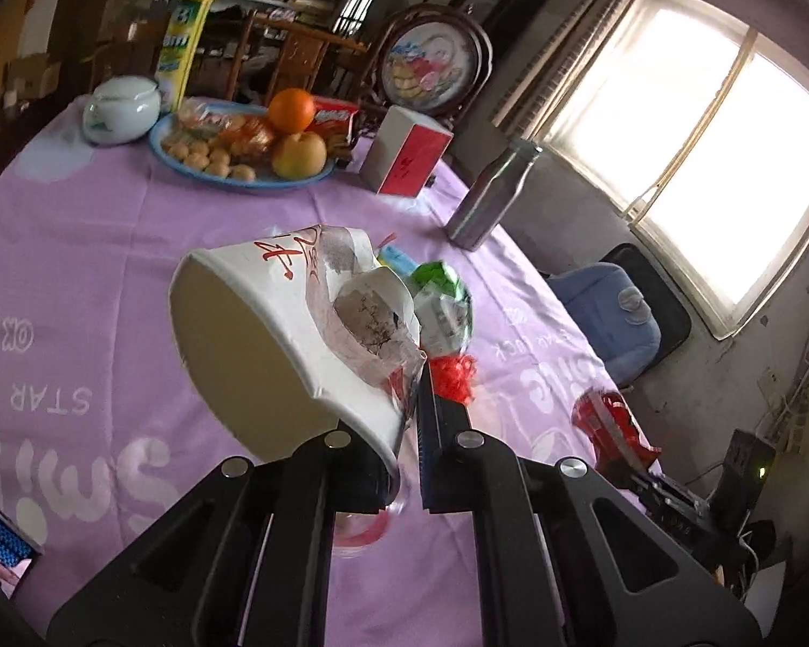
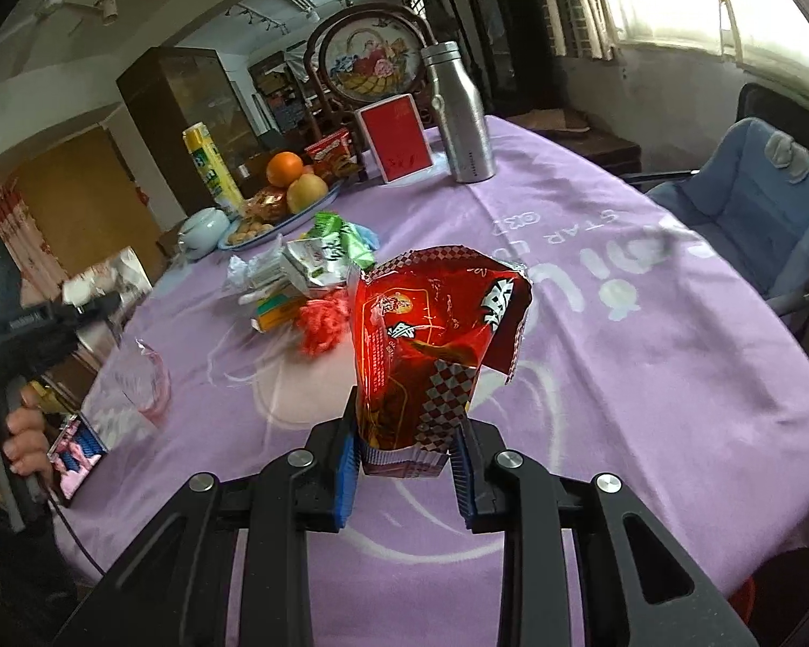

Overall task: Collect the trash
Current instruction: 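Lift the white paper cup off the table with the left tool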

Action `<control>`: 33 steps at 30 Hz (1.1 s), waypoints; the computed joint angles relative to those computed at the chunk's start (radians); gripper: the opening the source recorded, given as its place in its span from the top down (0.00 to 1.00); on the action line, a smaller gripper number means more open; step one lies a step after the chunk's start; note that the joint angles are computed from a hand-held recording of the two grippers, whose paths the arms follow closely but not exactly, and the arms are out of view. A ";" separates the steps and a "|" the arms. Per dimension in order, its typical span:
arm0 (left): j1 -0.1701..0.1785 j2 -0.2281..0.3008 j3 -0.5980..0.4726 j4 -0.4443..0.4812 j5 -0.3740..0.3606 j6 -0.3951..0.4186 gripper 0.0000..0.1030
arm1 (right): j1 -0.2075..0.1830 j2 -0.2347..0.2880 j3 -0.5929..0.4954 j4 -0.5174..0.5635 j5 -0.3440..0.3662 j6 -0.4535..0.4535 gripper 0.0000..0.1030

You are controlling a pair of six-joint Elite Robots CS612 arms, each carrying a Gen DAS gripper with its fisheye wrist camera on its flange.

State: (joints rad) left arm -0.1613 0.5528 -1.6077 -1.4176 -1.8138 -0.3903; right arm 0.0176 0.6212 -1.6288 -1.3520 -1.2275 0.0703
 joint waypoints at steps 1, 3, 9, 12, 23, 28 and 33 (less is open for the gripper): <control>-0.004 -0.007 0.012 -0.002 0.005 0.003 0.91 | -0.001 0.001 -0.001 -0.001 -0.002 0.008 0.72; -0.014 -0.022 0.044 -0.016 0.017 0.020 0.91 | -0.005 0.003 -0.003 0.000 -0.003 0.014 0.72; -0.043 -0.056 0.127 -0.005 0.017 0.085 0.91 | -0.006 0.007 -0.009 0.005 -0.020 0.006 0.71; -0.049 -0.052 0.141 0.002 0.003 0.086 0.89 | -0.009 0.006 0.000 0.012 -0.018 0.010 0.71; -0.045 -0.058 0.167 0.075 -0.031 0.112 0.70 | -0.003 -0.003 0.035 0.018 -0.006 0.000 0.71; -0.026 -0.052 0.186 0.108 -0.081 0.024 0.46 | -0.001 -0.006 0.041 0.022 -0.008 -0.008 0.71; 0.006 -0.031 0.197 0.102 -0.154 -0.107 0.46 | 0.001 -0.008 0.046 0.022 -0.012 -0.009 0.71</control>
State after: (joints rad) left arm -0.1554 0.5223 -1.4103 -1.3160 -1.9680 -0.4971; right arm 0.0181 0.6135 -1.5831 -1.3301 -1.2390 0.0616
